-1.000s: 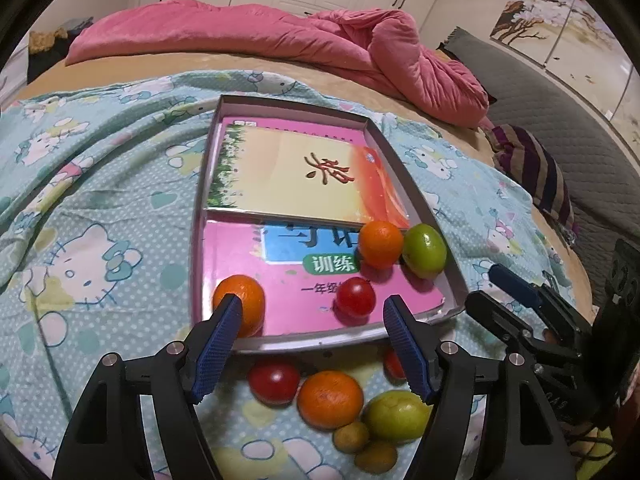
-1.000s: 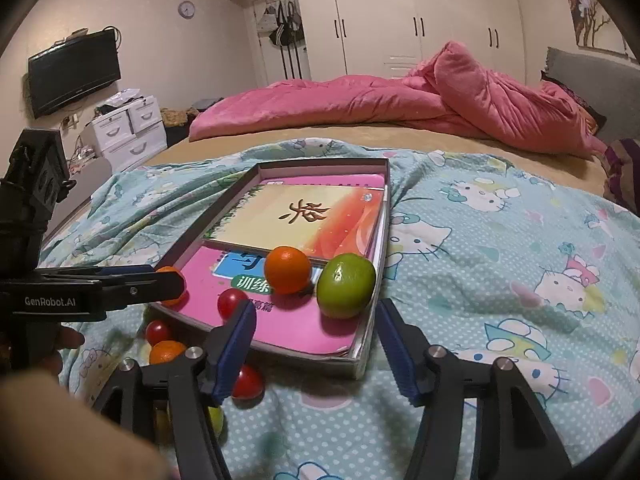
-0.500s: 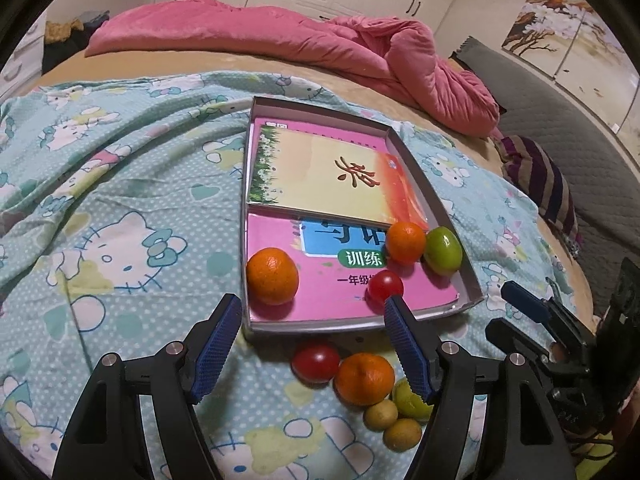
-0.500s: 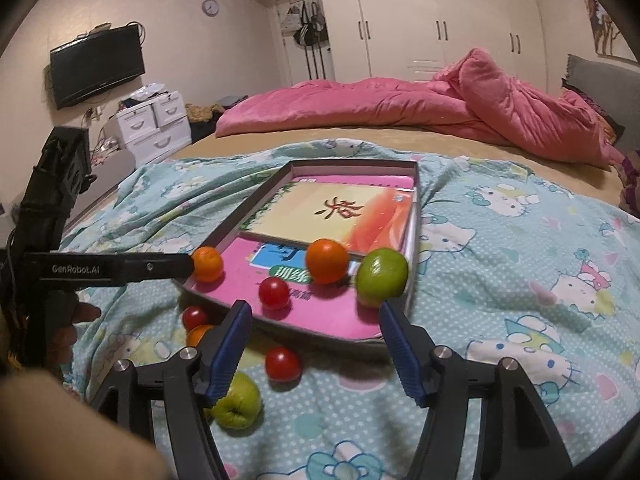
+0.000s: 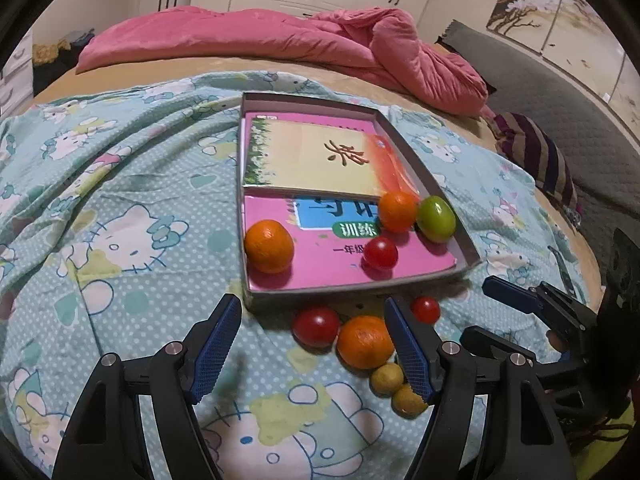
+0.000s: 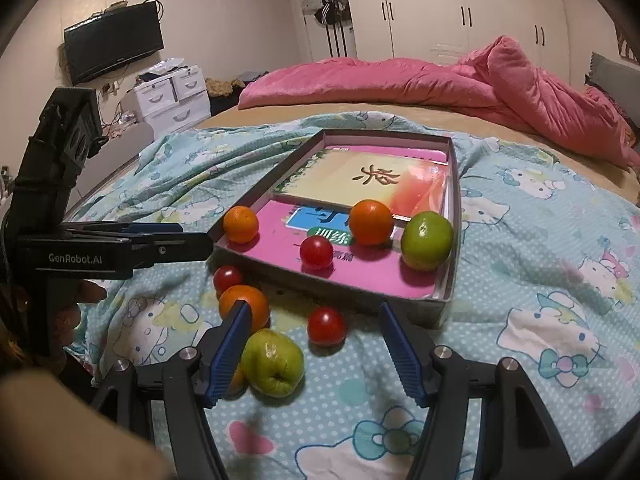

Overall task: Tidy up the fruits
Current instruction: 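Lift both open grippers away from the tray toward the fruit pile, then grasp a brown kiwi with the left gripper while the right gripper grasps a green pear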

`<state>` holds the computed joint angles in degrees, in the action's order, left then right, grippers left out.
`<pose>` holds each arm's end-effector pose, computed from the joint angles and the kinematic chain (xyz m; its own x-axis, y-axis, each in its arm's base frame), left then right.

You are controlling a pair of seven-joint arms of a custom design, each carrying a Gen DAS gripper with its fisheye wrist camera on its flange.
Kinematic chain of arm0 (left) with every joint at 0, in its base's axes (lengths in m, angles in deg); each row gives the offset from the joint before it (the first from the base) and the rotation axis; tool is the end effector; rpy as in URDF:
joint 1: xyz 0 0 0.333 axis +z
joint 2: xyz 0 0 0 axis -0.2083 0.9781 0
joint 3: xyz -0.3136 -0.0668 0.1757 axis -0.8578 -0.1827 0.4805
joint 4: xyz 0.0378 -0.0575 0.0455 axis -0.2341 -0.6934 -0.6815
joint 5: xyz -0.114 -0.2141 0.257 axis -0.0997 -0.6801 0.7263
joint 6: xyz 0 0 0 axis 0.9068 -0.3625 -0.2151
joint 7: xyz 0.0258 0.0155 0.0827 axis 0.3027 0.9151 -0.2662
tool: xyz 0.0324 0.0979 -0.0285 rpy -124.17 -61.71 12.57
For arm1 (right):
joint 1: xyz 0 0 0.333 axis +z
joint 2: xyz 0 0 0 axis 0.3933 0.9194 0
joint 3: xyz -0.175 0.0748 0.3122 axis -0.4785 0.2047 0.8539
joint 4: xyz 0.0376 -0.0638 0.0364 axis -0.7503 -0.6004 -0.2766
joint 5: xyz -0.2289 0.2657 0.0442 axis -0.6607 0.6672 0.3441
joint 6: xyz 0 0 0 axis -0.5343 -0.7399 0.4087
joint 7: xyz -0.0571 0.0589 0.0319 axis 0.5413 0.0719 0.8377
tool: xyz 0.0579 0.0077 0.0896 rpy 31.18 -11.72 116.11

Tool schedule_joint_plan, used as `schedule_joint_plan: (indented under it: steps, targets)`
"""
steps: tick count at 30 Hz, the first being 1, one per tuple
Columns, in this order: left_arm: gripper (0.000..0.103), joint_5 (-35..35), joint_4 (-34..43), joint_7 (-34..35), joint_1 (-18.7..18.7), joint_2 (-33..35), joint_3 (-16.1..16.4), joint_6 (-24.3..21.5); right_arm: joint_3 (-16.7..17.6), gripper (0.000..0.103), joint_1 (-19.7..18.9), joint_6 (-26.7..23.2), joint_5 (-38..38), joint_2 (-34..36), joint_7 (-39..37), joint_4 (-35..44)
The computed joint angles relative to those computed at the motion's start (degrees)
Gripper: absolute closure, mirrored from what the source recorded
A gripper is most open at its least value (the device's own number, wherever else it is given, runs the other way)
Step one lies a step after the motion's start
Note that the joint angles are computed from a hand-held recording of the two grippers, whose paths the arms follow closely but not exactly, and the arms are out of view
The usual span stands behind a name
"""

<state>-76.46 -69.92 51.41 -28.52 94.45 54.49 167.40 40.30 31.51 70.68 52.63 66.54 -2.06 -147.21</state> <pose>0.5870 -0.1459 0.2783 0.0853 -0.9635 0.2538 -0.7688 -0.2257 -0.5984 0.6280 0.1283 0.2663 0.6446 -0.7509 -0.1436 -0.5816 -0.3598 -0.7296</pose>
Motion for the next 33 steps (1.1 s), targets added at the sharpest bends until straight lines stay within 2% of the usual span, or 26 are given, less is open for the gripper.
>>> schedule_joint_plan:
  steps: [5,8,10,12,17,19,22,25,27,29,33]
  targets:
    - [0.028,1.5,-0.6,1.1,0.1,-0.4,-0.7,-0.8,0.0,0.037,0.2,0.3,-1.1,-0.3,0.9,-1.1]
    - [0.028,2.0,-0.7,2.4,-1.3,-0.6,0.1,-1.8,0.0,0.037,0.0,0.0,-3.2,-0.4,3.3,-1.8]
    - [0.028,3.2,-0.7,3.1,-0.8,-0.6,-0.6,-3.0,0.1,0.037,-0.3,-0.5,-5.6,-0.4,5.6,-2.2]
    - [0.028,4.8,-0.8,3.3,0.8,-0.7,-2.4,-3.7,0.5,0.037,-0.8,-1.0,-7.0,-0.3,6.6,-2.3]
    - [0.028,11.0,-1.3,3.6,7.7,-0.3,-9.6,-5.1,1.2,0.037,-1.9,-1.6,-10.0,0.0,8.9,-2.3]
    - [0.028,12.7,-1.3,3.6,8.7,-0.2,-11.0,-5.8,1.5,0.038,-2.5,-2.4,-11.9,0.3,10.8,-2.2]
    - [0.028,15.6,-1.1,3.8,11.6,0.4,-14.6,-7.0,1.9,0.046,-3.3,-3.6,-14.8,0.7,13.5,-2.0]
    - [0.027,17.2,-0.6,4.1,12.1,0.8,-15.7,-7.6,2.5,0.048,-3.8,-4.5,-17.2,1.0,15.5,-1.8]
    - [0.030,17.7,-0.6,4.2,11.8,0.8,-15.5,-7.3,2.8,0.053,-3.9,-4.6,-18.9,1.3,16.6,-1.8]
    - [0.041,18.0,-0.6,4.3,11.4,0.9,-15.3,-6.6,3.1,0.053,-3.8,-4.3,-20.4,1.6,17.5,-1.7]
    - [0.052,18.6,-0.1,4.0,12.0,1.4,-16.0,-6.8,3.6,0.058,-3.8,-4.3,-23.9,2.5,20.6,-1.0]
